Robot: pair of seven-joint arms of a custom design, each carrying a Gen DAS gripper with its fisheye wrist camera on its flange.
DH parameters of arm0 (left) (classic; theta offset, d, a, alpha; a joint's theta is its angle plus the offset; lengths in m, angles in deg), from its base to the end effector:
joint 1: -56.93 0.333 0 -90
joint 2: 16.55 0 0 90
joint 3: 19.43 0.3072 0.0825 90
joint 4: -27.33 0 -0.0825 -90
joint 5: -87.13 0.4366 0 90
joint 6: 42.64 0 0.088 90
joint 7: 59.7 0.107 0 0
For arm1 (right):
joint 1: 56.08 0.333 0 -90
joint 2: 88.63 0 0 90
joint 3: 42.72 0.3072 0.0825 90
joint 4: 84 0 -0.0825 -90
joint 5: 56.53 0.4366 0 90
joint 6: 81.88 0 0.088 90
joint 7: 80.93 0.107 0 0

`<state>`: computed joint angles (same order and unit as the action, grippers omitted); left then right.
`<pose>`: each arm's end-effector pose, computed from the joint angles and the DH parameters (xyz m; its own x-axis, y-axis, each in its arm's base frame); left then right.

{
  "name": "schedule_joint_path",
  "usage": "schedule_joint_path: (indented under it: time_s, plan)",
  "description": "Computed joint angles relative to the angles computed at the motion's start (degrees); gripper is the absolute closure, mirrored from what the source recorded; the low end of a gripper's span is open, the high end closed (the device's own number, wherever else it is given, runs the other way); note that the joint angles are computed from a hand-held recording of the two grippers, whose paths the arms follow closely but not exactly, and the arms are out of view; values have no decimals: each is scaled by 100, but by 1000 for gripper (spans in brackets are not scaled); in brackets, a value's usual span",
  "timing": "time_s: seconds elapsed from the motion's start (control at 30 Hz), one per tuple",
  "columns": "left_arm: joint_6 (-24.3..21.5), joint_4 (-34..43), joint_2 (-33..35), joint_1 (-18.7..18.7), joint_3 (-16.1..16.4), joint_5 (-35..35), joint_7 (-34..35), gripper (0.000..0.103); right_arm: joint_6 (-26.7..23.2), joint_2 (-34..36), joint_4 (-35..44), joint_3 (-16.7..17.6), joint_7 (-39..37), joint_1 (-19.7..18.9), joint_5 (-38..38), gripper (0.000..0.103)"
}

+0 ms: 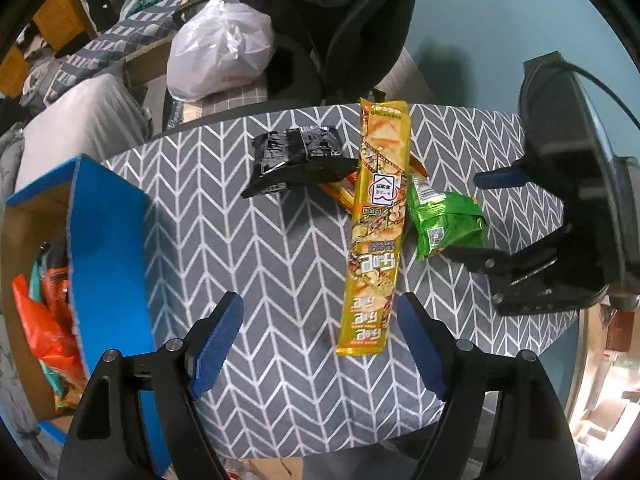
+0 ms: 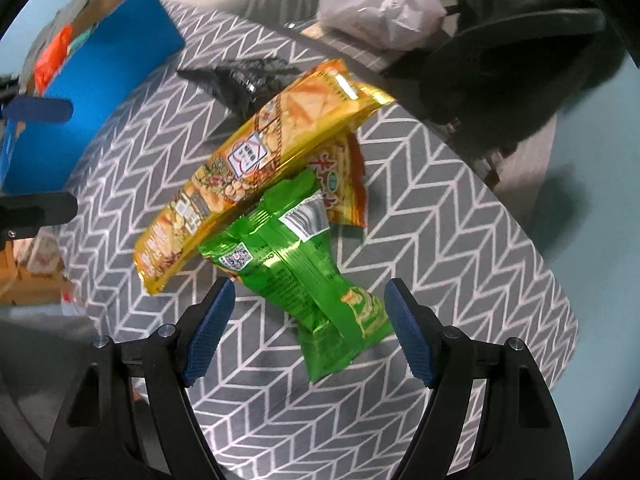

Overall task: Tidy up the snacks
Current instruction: 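Grasp the gold wafer bar with left tool while right tool grasps green chip bag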

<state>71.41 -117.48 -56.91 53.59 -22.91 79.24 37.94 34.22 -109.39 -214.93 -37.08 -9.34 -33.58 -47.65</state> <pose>0.4084 -0.0580 0.5004 -0.2000 -0.9772 0.0712 -0.9670 0.1852 -0.1752 0.4408 0.2479 0.4785 0.6809 -0.7287 -0.0734 -0.7310 -0.6701 -0.1288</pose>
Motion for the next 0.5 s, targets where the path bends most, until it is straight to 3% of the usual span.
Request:
schedule_joint_path:
  time_s: [0.3,0.37,0.43,0.5]
  plan:
    - [91,-17,320,-34,24,-312,-248,23,56,167,-144,-31,-408,42,24,28]
    - [114,-19,365,-45,35,-356,-245,23,56,128,-206,-42,-318,-9,41,52]
    - [133,-18,401,-66,46,-405,-214,23,2,97,-240,-118,-211,-70,191,61]
    - [140,-1,457,-92,27,-426,-181,23,15,-49,-353,-181,-52,-157,308,64]
